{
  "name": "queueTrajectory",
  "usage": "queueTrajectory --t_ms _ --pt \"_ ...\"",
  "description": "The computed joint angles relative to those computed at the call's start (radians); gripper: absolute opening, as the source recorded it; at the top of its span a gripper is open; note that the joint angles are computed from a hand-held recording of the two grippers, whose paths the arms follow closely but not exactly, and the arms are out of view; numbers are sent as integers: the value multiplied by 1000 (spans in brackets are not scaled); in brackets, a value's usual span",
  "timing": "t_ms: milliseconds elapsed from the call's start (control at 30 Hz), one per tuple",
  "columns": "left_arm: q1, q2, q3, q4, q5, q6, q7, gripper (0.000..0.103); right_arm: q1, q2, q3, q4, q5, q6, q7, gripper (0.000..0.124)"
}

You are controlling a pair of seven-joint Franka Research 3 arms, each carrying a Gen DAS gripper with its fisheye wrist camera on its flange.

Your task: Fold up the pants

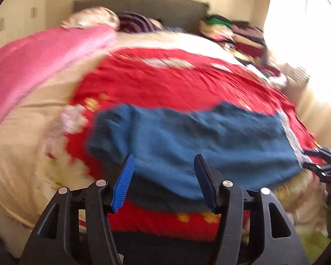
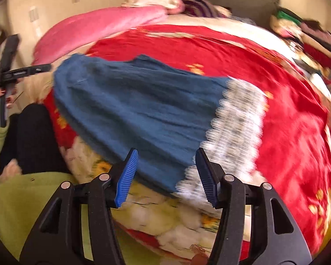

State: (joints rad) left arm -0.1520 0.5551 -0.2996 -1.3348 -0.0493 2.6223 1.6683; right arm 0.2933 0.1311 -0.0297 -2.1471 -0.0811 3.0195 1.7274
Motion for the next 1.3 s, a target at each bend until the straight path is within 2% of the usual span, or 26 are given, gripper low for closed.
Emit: queueTrajectory --t_ms 67,100,200,267,333,467,600,800,933,1000,1033,1067,1133,1167,1200,1300 --pt "13 2 -43 -15 -28 -23 59 55 -12 26 45 31 41 -5 -99 47" --pt "11 7 -52 -12 -35 -41 82 55 0 42 45 51 30 -16 -121 47" --pt "-16 18 -49 6 -31 -111 114 56 70 85 -5 109 -83 -46 -106 44" --pt "-20 24 -48 16 -48 -140 122 69 65 109 15 142 -69 -62 -159 43" --pt "-24 19 -40 7 -57 -145 119 69 69 135 23 175 -57 -78 -203 42" --pt "-6 7 -37 -17 -112 -165 81 69 96 172 -3 220 -71 -106 -219 39" --pt "19 -3 -48 -43 -160 -168 80 69 100 175 -10 218 -57 -91 -226 39" --pt "19 99 -56 101 -224 -231 36 69 116 178 -30 213 -65 -85 -212 39" --pt "42 173 -92 193 -301 -264 28 69 101 174 -13 206 -45 -77 -238 39" --pt "33 192 -87 219 -304 -269 21 66 101 180 -12 213 -40 -80 -249 36" --pt "28 198 -82 225 -300 -263 16 55 103 184 -13 218 -40 -84 -254 34" --pt "16 202 -67 229 -286 -253 -2 37 102 191 -9 227 -38 -91 -266 29" --pt "19 201 -65 221 -284 -237 -18 21 101 201 -5 237 -34 -96 -284 20" --pt "28 195 -73 205 -294 -224 -15 14 96 207 3 243 -24 -100 -299 12" --pt "42 182 -87 180 -309 -209 1 14 78 209 24 245 4 -102 -328 3" --pt "60 112 -98 79 -318 -154 47 12 29 191 88 225 97 -99 -425 1"
